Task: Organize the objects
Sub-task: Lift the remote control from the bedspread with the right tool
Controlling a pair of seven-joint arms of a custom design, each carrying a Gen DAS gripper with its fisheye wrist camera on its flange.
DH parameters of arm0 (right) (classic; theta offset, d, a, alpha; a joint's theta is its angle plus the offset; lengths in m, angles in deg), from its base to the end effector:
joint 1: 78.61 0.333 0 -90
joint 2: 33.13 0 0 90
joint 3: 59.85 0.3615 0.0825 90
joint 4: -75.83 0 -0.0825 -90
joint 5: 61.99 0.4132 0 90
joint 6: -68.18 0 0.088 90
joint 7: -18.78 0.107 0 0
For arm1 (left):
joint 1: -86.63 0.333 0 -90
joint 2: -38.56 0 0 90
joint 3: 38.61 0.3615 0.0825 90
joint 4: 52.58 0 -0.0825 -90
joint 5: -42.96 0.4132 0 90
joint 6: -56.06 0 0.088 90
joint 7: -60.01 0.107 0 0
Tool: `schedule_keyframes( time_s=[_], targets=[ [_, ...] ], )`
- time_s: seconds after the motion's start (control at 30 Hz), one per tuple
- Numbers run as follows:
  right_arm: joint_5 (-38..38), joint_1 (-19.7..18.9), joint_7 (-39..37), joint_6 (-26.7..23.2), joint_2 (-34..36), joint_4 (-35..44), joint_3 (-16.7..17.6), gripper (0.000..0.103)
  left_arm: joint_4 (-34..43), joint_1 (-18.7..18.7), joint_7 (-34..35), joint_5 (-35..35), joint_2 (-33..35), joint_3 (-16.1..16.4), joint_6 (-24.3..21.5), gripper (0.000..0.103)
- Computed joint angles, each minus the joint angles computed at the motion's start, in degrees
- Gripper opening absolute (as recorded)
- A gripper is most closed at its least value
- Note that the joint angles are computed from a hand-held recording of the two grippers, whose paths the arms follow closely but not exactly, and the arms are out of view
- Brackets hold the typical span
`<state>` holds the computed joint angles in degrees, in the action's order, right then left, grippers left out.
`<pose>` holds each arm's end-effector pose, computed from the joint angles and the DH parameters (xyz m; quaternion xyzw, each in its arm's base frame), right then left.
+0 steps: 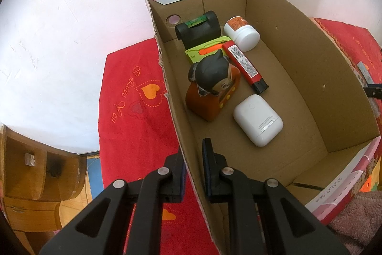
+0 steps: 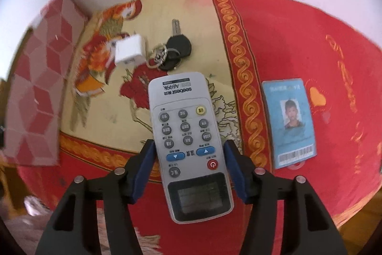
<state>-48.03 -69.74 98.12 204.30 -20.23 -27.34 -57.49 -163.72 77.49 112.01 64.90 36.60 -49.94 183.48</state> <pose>0.6747 0.1344 0.4896 -0.7686 0.6074 -0.0485 0.1948 0.5708 -0.2021 0.5670 -0.7278 0.6458 -0.1027 0.2065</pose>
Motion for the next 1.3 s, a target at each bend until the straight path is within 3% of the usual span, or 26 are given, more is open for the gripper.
schedule_keyframes(
  time_s=[0.13,0.4,0.7,1.0,1.3],
  targets=[
    [5.75,-1.32,-3.49,-0.98,-0.9,0.85,0.91,0.057,0.06,-0.01,-0.08,0.11,0.06,0.02,-0.05,0.011],
    [13.51,-0.39,-6.3,-2.36,-1.81,0.39,2.03,0.055,0.36,-0.06,-0.15,0.19,0.34,0.06,-0.16,0.011],
    [-1.06,3.74,-3.28,1.59,-1.29,-2.35,0.96,0.055,0.42,-0.09,-0.16,0.2,0.38,0.09,-0.21,0.011],
    [-7.8,5.02,0.65,2.81,-0.57,-1.73,0.69,0.055,0.71,-0.17,-0.23,0.28,0.64,0.1,-0.31,0.011],
    [-8.34,5.77,3.05,3.59,7.12,9.75,1.19,0.056,0.88,-0.28,-0.3,0.52,0.83,0.1,-0.42,0.011]
  ],
)
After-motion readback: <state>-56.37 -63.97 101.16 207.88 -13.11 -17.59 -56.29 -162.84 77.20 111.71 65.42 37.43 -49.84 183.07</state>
